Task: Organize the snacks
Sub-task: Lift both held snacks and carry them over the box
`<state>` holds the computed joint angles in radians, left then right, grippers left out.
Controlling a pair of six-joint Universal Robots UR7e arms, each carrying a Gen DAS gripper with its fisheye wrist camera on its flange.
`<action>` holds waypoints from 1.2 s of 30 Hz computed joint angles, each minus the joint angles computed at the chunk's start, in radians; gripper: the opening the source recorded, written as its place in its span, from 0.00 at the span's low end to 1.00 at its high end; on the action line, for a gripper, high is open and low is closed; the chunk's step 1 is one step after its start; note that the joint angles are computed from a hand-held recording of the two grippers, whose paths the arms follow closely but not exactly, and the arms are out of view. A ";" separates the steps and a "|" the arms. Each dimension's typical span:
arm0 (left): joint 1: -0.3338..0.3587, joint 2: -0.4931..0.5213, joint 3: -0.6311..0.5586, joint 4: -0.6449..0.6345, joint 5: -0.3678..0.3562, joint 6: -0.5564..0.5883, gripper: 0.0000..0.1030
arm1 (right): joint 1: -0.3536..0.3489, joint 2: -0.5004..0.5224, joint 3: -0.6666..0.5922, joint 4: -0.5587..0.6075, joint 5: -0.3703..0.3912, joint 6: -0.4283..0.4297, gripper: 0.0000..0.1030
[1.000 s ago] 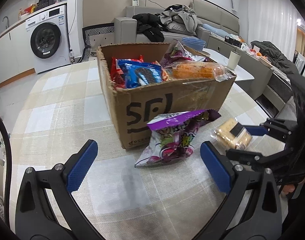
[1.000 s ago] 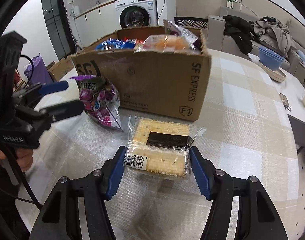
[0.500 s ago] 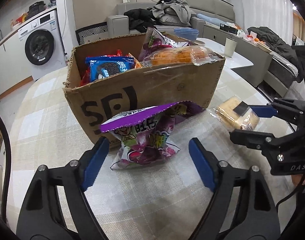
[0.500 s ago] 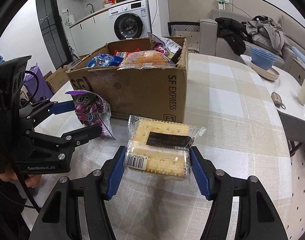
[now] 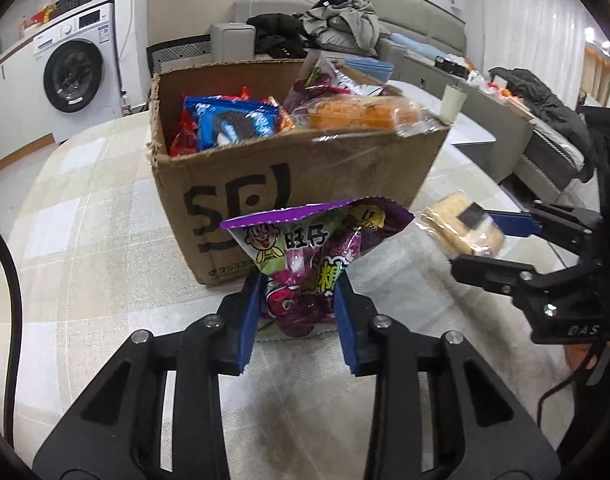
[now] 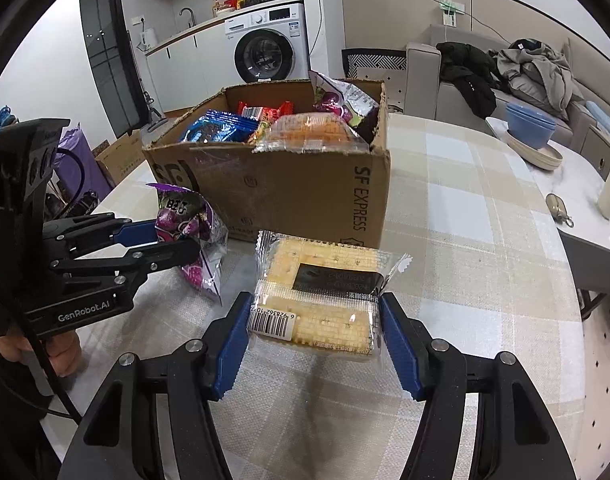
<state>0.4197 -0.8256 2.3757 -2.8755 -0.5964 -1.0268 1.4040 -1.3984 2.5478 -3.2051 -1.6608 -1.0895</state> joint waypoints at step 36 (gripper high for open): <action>-0.251 -0.284 0.109 0.287 0.066 -0.239 0.30 | -0.013 -0.132 0.055 0.005 0.261 0.017 0.62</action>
<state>0.1684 -1.1091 2.4847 -2.5882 -0.5302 -1.2661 1.3908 -1.5302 2.6030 -3.2005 -1.4001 -1.0720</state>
